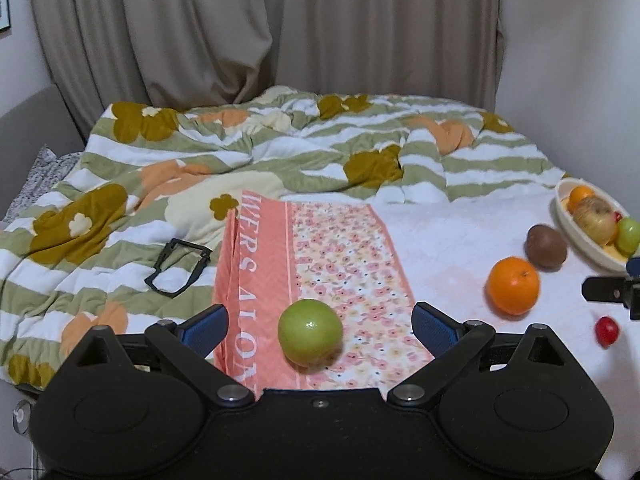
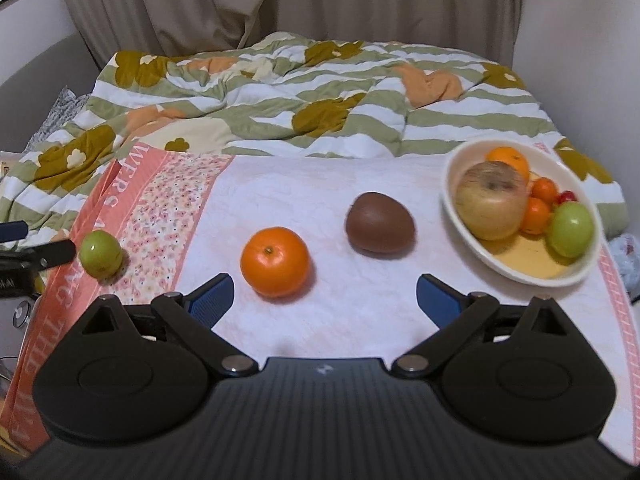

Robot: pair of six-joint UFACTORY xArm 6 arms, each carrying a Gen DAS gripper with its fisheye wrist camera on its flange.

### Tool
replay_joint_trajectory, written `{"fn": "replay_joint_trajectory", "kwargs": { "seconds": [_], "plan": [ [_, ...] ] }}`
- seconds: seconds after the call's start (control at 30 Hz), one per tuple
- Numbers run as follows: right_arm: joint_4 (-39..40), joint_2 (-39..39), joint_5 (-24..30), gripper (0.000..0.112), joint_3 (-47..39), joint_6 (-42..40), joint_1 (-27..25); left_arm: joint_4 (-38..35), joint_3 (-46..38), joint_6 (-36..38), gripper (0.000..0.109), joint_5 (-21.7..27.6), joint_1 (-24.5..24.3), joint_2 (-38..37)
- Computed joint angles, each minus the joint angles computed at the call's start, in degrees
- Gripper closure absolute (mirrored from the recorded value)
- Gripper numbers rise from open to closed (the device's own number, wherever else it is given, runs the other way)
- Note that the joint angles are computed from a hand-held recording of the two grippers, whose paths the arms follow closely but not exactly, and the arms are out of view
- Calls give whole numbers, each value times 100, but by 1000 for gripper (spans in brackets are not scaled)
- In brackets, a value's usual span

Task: Organize fruits
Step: 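Grasp the green apple with the left tool while the right tool grasps the orange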

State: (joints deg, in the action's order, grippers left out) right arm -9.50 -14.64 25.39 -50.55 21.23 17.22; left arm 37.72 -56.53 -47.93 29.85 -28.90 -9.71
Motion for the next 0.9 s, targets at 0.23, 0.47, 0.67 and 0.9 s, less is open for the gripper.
{"fn": "replay_joint_trajectory", "kwargs": {
  "seconds": [0.23, 0.47, 0.67, 0.9],
  "plan": [
    [457, 914, -146, 9, -589, -340, 52, -423, -268, 530, 20, -114, 189, 620],
    [778, 1409, -95, 9, -944, -682, 106, -750, -444, 792, 35, -68, 273, 960],
    [941, 1606, 9, 9, -1106, -887, 126, -936, -471, 937, 52, -87, 324, 1053],
    [1106, 1789, 124, 13, -1258, -1096, 156, -849, -461, 820, 52, -17, 284, 1021]
  ]
}}
